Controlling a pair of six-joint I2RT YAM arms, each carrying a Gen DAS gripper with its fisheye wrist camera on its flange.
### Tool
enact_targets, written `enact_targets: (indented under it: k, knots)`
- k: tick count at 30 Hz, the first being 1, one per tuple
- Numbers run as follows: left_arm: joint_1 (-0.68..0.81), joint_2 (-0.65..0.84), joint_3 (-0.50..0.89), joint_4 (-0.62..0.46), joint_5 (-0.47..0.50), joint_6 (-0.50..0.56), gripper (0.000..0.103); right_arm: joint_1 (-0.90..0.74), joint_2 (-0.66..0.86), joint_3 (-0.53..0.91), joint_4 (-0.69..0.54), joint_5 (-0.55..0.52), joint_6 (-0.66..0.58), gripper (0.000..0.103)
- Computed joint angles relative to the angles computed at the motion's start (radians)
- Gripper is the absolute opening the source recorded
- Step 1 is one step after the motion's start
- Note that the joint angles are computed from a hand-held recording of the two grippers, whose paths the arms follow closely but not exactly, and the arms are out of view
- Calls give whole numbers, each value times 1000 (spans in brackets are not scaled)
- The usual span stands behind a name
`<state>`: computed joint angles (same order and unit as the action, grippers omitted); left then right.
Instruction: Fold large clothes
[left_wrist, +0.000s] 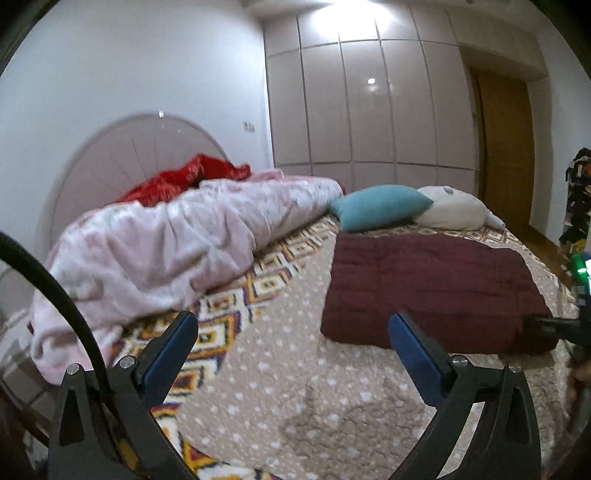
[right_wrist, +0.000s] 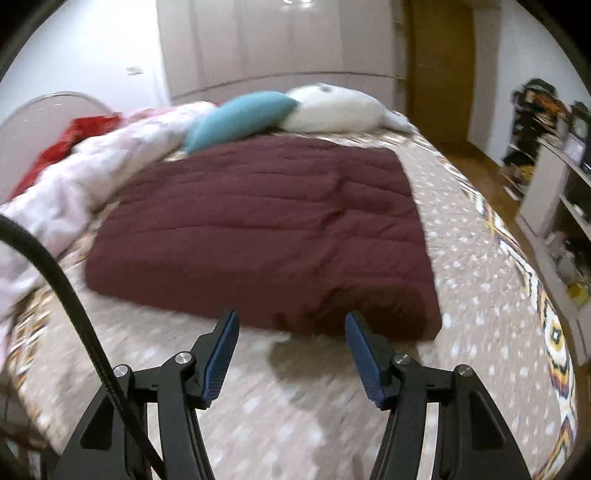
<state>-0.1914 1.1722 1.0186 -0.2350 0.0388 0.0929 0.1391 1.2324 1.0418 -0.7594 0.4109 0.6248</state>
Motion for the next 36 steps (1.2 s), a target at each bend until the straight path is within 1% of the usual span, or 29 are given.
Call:
enact_targets:
  k: [3, 4, 6, 7, 9, 10, 11, 13, 16, 19, 20, 21, 22, 23, 25, 26, 28, 30, 33, 34, 35, 36]
  knots:
    - [1, 20, -19, 42, -12, 1, 103, -205, 89, -45, 103, -172, -47, 64]
    - [0, 26, -26, 59, -18, 4, 103, -274, 105, -77, 157, -252, -54, 63]
    - [1, 48, -34, 93, -18, 3, 103, -346, 105, -104, 205, -341, -64, 61]
    - [2, 66, -35, 109, -14, 0, 103, -361, 100, -95, 192, -357, -72, 60]
    - [0, 96, -30, 124, -11, -8, 103, -370, 60, -75, 159, -353, -68, 60]
    - [-4, 107, -27, 129, -16, -12, 103, -379, 2, -83, 184, -348, -55, 60]
    - [-15, 127, -25, 141, -29, -14, 103, -390, -18, -74, 199, -350, -50, 61]
    - [-41, 154, -27, 165, -50, -10, 103, -408, 32, 17, 177, -340, -71, 61]
    - [-70, 164, -51, 214, -68, -2, 103, -408, 258, 234, 135, -255, -168, 61]
    - [-88, 165, -77, 263, -79, 7, 103, -427, 496, 449, 84, -208, -210, 61]
    - [-89, 165, -84, 280, -68, 5, 103, -436, 553, 499, 65, -198, -210, 62]
    - [-87, 163, -87, 287, -57, 0, 103, -442, 605, 543, 42, -193, -204, 65]
    - [-86, 160, -90, 295, -50, -7, 103, -455, 671, 600, 13, -203, -198, 73]
    - [-85, 155, -96, 308, -49, -16, 103, -463, 685, 607, 5, -201, -194, 74]
    - [-87, 146, -101, 318, -65, -26, 103, -462, 667, 606, 1, -190, -189, 74]
    - [-90, 137, -103, 316, -84, -31, 103, -462, 639, 587, 5, -202, -194, 74]
    - [-82, 115, -102, 301, -80, -43, 103, -455, 518, 495, 27, -239, -191, 74]
    - [-65, 81, -102, 276, -53, -63, 103, -419, 381, 407, 17, -240, -183, 74]
    - [-11, -13, -121, 244, 19, -127, 103, -316, 187, 290, -32, -154, -181, 74]
    - [-1, -32, -118, 229, 30, -142, 103, -251, 101, 243, -72, -92, -165, 76]
    - [14, -60, -113, 200, 43, -154, 103, -197, 49, 219, -99, -47, -138, 78]
    - [21, -83, -108, 179, 47, -149, 103, -126, -19, 183, -127, 11, -89, 78]
